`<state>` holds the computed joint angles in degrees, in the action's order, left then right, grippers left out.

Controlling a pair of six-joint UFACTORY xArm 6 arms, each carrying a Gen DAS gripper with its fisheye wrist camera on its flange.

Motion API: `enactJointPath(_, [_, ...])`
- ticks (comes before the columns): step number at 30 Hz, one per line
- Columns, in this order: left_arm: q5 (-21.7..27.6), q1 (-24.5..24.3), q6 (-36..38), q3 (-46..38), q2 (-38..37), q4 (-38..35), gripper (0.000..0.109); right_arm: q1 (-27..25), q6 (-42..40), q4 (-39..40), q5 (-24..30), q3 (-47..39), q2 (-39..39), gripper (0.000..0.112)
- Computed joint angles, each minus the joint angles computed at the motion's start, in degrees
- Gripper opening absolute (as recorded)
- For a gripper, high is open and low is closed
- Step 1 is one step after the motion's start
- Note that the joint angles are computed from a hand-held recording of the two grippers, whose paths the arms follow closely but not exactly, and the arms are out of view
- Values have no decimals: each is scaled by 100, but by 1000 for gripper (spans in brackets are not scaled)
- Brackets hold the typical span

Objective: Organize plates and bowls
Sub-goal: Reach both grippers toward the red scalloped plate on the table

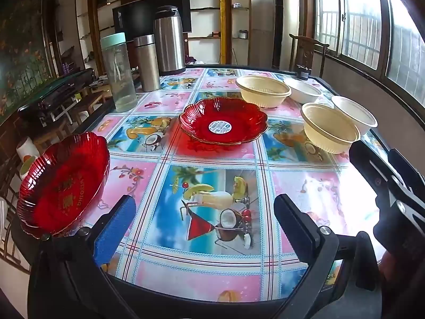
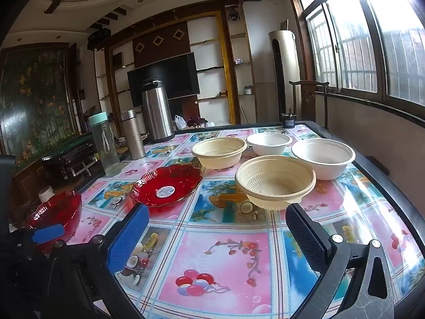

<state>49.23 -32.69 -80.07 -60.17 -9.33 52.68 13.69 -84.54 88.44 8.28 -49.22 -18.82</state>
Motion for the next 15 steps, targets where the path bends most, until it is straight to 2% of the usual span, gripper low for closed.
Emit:
enactJointPath(3, [15,5,-17,-22,24,-34,103,-1,233,-231,6,28,2,103])
enactJointPath(6, [-162,112,-43,56,81,-7,103,18,132,-142,-20,13,15,103])
enactJointPath(13, [-195,169,-183,79,112,122,103,-14,310,-274,56,59,-42,103])
enactJointPath(15, [-257,275,70,35,59,24,103,28,202,-157,11,-34,87,103])
